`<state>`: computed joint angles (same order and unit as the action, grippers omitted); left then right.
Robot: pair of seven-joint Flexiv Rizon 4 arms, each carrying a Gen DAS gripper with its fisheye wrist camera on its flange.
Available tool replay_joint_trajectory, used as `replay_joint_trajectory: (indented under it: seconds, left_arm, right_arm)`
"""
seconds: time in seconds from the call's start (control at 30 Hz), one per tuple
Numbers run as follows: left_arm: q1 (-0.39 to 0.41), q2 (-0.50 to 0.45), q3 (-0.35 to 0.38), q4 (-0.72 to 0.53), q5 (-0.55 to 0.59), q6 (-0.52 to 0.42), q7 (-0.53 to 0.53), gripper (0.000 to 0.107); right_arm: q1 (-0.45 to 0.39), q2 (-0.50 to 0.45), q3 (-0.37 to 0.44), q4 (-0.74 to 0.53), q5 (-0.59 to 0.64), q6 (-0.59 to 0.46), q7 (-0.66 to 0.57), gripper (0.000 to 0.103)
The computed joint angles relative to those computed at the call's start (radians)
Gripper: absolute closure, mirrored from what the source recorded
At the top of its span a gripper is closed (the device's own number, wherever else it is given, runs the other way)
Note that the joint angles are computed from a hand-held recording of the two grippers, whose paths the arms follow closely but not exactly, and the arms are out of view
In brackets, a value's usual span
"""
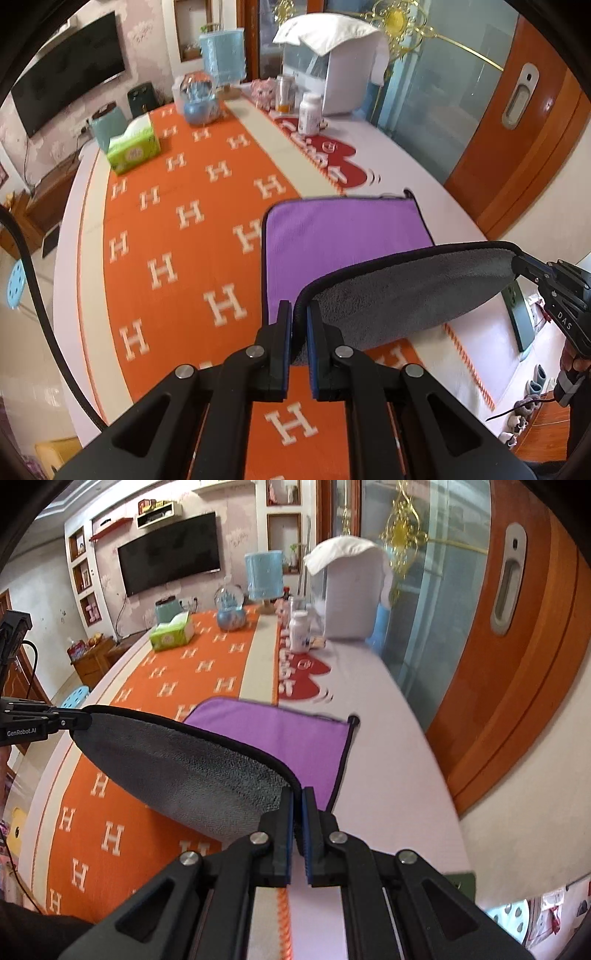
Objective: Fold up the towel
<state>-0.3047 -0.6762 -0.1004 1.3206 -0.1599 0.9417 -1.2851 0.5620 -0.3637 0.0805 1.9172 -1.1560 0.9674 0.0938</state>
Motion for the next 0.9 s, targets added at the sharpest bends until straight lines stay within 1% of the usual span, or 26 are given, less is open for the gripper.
replay_joint_trajectory:
  seconds: [0.13, 0.33, 0.43, 0.47, 0.5, 0.63, 0.73, 0.8, 0.87, 0.9]
  left_arm:
    - [-0.011, -0.052, 0.001, -0.099, 0.009, 0.01, 0.006, 0.101]
    - [-0.031, -0.164, 0.012, -0.289, 0.008, -0.015, -0.015, 0.102]
    - [-0.056, -0.225, 0.05, -0.394, 0.034, -0.051, -0.067, 0.102]
    - [-0.058, -0.255, 0.05, -0.438, 0.035, -0.063, -0.076, 0.102]
    - [-0.057, -0.27, 0.046, -0.456, 0.034, -0.065, -0.081, 0.102]
    - [-0.064, -0.371, 0.057, -0.594, 0.036, -0.1, -0.124, 0.102]
    - [-0.064, -0.43, 0.052, -0.667, 0.032, -0.12, -0.138, 0.102]
    - [-0.065, -0.486, 0.057, -0.747, 0.027, -0.157, -0.157, 0.102]
    - [-0.06, -0.53, 0.049, -0.808, 0.015, -0.185, -0.161, 0.102]
    - [-0.058, -0.56, 0.042, -0.854, 0.004, -0.214, -0.157, 0.102]
  right_arm:
    - [-0.01, -0.008, -0.026, -0.033, -0.052, -0.011, 0.004, 0.099]
    - [-0.026, -0.046, -0.054, -0.093, -0.103, -0.029, 0.002, 0.099]
    - [-0.032, -0.077, -0.069, -0.127, -0.117, -0.035, -0.009, 0.099]
    - [-0.031, -0.087, -0.073, -0.137, -0.118, -0.041, -0.014, 0.099]
    - [-0.03, -0.096, -0.078, -0.144, -0.122, -0.045, -0.016, 0.099]
    - [-0.01, -0.147, -0.104, -0.186, -0.144, -0.112, -0.026, 0.099]
    - [-0.003, -0.184, -0.115, -0.214, -0.139, -0.14, -0.037, 0.099]
    - [0.001, -0.21, -0.126, -0.234, -0.138, -0.149, -0.04, 0.099]
    - [0.007, -0.223, -0.134, -0.242, -0.145, -0.154, -0.041, 0.099]
    - [0.009, -0.231, -0.138, -0.248, -0.148, -0.155, -0.044, 0.098]
